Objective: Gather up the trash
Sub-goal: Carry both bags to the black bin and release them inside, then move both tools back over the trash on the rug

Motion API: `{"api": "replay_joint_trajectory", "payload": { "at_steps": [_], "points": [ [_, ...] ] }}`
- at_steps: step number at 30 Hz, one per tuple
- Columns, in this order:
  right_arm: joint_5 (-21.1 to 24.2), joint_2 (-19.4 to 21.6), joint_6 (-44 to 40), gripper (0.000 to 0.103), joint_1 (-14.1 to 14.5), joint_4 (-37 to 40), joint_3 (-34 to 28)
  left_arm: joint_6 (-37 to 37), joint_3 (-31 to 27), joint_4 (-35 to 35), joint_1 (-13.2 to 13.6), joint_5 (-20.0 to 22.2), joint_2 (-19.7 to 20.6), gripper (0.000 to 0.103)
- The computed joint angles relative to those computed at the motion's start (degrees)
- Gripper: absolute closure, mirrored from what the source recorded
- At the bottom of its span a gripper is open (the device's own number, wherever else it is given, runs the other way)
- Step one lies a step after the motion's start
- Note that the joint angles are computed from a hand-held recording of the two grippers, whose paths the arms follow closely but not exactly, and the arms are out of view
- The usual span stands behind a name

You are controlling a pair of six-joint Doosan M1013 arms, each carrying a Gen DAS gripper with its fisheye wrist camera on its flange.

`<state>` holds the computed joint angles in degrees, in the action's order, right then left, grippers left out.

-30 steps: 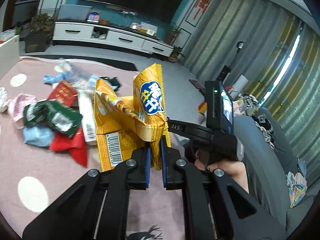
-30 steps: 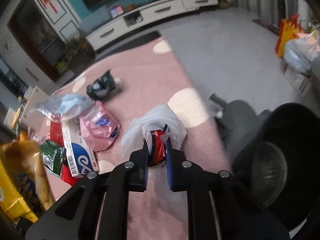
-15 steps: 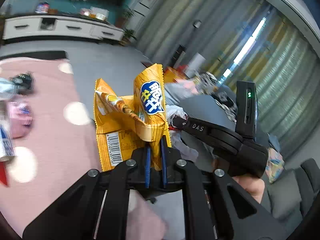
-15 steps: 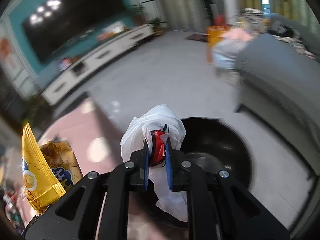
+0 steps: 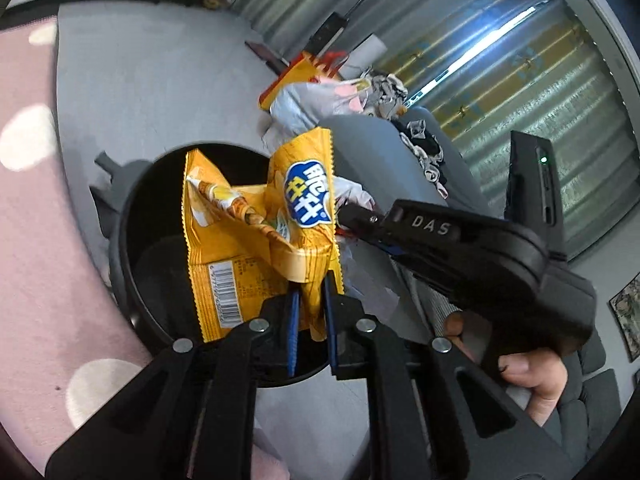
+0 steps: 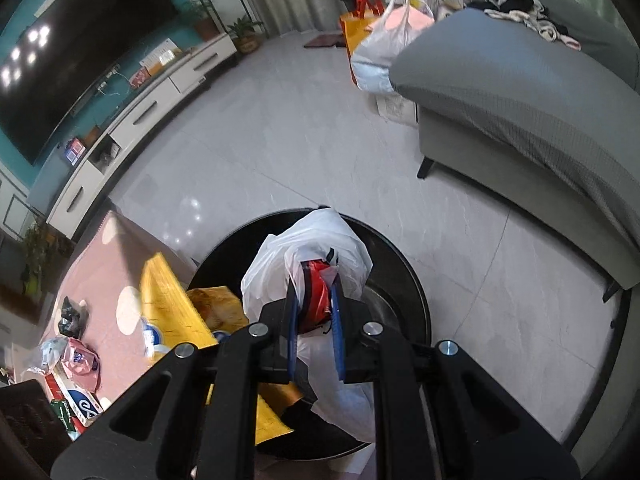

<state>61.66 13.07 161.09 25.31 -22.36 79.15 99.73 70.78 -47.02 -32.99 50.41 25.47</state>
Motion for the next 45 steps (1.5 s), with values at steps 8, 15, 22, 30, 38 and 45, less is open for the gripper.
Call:
{"api": "replay_joint_trajectory", "payload": {
  "at_steps": [8,15,22,30,38,45],
  "points": [
    [2.53,1.28,-2.44,0.071,-0.45,2.91,-1.31,-3.29,-0.05,2.40,-0.12,0.37,0.19,0.057],
    [1.90,1.06,-1.88,0.037,1.59,-1.96,-2.25,-1.63,4.99,3.62,1.12,-7.02,-5.12,0.014],
    [1.33,2.97,-6.16,0.022,4.15,-5.09,-6.00,-14.60,11.32,19.19,2.87,-17.07,-12.62,0.003],
    [-3.69,5.52,-14.09,0.011,6.83,-3.65,-10.38,-46.18,18.09,50.58,7.03,-17.06,-20.57,0.003],
    [-10.47,10.31,-28.55,0.011,9.25,8.77,-16.43,-52.11,24.79,54.35,13.69,-16.82,-24.96,0.003],
    [-11.70,16.68,-43.96,0.013,11.24,24.85,-22.83,-46.19,27.73,45.33,17.92,-20.45,-24.87,0.003]
  ]
}}
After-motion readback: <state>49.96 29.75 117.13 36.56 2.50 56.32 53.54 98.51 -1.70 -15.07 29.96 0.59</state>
